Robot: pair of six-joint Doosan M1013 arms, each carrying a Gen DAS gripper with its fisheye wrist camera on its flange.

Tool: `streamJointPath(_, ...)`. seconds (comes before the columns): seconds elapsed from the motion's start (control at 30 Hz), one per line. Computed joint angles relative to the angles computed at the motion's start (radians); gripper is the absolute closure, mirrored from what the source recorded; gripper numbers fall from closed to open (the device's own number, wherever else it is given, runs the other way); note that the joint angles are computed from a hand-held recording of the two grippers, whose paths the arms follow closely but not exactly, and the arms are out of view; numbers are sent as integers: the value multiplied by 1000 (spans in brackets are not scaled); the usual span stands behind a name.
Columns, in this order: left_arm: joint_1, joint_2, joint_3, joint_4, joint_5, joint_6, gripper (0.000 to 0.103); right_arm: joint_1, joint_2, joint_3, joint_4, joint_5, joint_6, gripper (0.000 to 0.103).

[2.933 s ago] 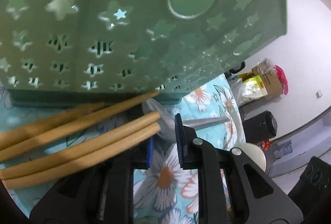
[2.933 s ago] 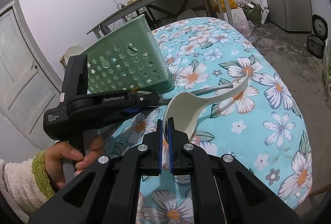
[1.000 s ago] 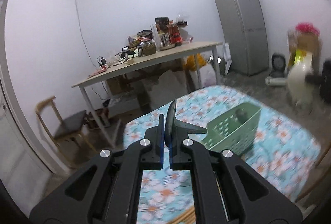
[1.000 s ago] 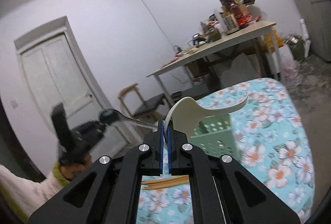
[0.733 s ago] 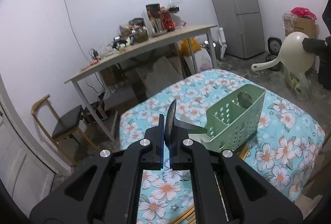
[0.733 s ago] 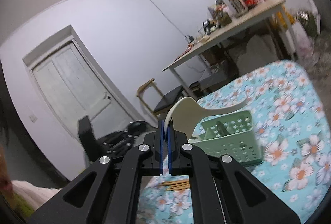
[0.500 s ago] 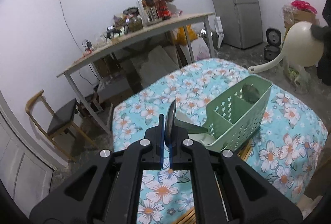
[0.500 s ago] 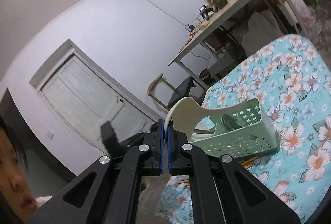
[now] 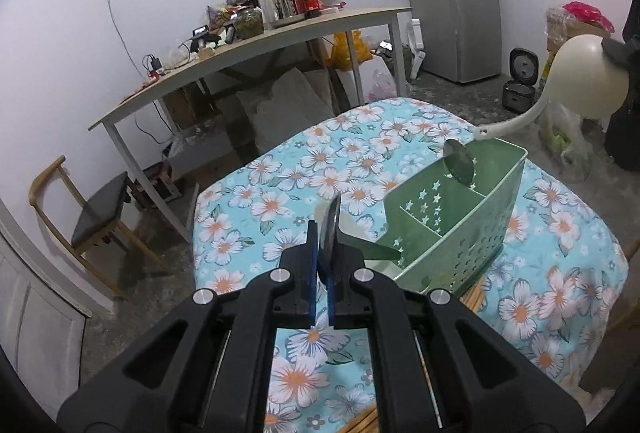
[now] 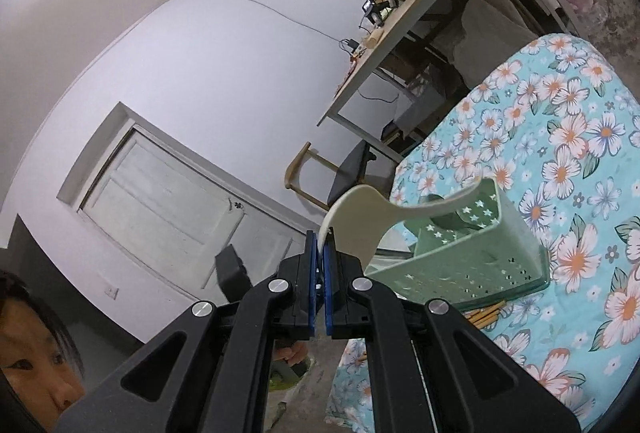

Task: Organize utensils
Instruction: 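Lift the metal spoon with the left gripper while the right gripper carries the ladle toward the holder, then lower the metal spoon into the green holder while the right gripper releases the ladle there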

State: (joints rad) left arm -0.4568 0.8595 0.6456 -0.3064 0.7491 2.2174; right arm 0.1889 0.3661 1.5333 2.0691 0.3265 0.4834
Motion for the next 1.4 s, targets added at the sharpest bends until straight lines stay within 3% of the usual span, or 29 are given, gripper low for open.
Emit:
streamJointPath(0.3, 17, 34, -82, -43, 127, -29, 100, -8, 7, 9, 44, 79, 45, 100)
streamJointPath(0.73, 6, 82, -178, 13, 188, -76, 100, -31, 40, 11, 149, 155, 111, 100)
streamJointPath(0.87, 5, 84, -178, -3, 180, -79, 97, -37, 53, 12, 194, 159, 125, 99)
streamJointPath(1.07, 12, 83, -172, -74, 174, -62, 78, -40, 66, 11, 226, 126, 141, 95)
streamJointPath(1.17, 15, 85, -173, -103, 182, -65, 75, -41, 69, 7, 205, 108, 158, 94)
streamJointPath(1.23, 16, 76, -153, -118, 159, -61, 70, -40, 68, 4, 175, 87, 180, 86)
streamJointPath(1.3, 20, 58, -116, -153, 117, -40, 64, -37, 65, 1, 162, 43, 174, 71)
streamJointPath(1.4, 28, 31, -64, -220, 58, -3, 58, -31, 58, 1, 159, -7, 142, 60)
